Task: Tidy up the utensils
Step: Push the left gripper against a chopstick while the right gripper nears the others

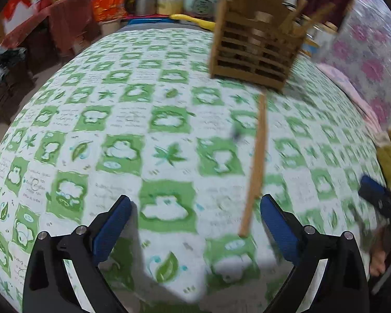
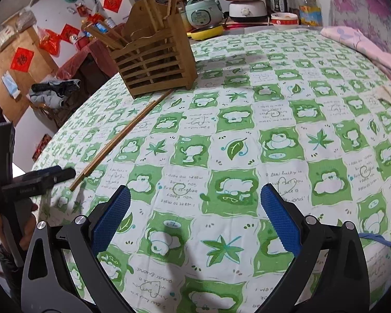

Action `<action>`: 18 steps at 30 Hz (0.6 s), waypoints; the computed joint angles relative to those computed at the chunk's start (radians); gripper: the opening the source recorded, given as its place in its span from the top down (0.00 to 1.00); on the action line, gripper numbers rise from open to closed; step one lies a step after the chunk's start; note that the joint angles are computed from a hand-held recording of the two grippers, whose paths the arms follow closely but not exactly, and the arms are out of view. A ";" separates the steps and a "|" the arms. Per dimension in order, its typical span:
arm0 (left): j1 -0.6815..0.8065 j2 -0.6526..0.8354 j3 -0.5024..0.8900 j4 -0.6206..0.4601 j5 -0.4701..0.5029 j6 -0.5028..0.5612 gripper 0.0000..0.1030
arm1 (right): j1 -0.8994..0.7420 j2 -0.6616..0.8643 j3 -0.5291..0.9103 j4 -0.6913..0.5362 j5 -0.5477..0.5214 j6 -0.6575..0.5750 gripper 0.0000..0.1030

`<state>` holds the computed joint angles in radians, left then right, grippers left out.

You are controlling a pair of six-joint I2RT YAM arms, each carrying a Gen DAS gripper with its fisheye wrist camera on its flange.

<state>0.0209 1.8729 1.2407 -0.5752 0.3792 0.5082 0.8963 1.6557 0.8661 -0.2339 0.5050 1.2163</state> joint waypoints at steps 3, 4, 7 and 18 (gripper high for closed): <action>-0.023 -0.039 -0.063 0.044 -0.066 0.062 0.05 | 0.000 0.001 -0.001 0.004 -0.002 0.000 0.06; -0.039 -0.049 -0.085 0.081 -0.118 0.066 0.05 | 0.001 0.002 0.000 0.003 0.000 0.001 0.06; -0.051 -0.012 -0.053 0.130 -0.198 0.019 0.04 | 0.000 0.001 0.001 -0.001 0.001 0.000 0.06; -0.127 0.034 0.011 0.131 -0.253 -0.061 0.06 | -0.001 -0.001 0.000 0.002 0.001 0.001 0.06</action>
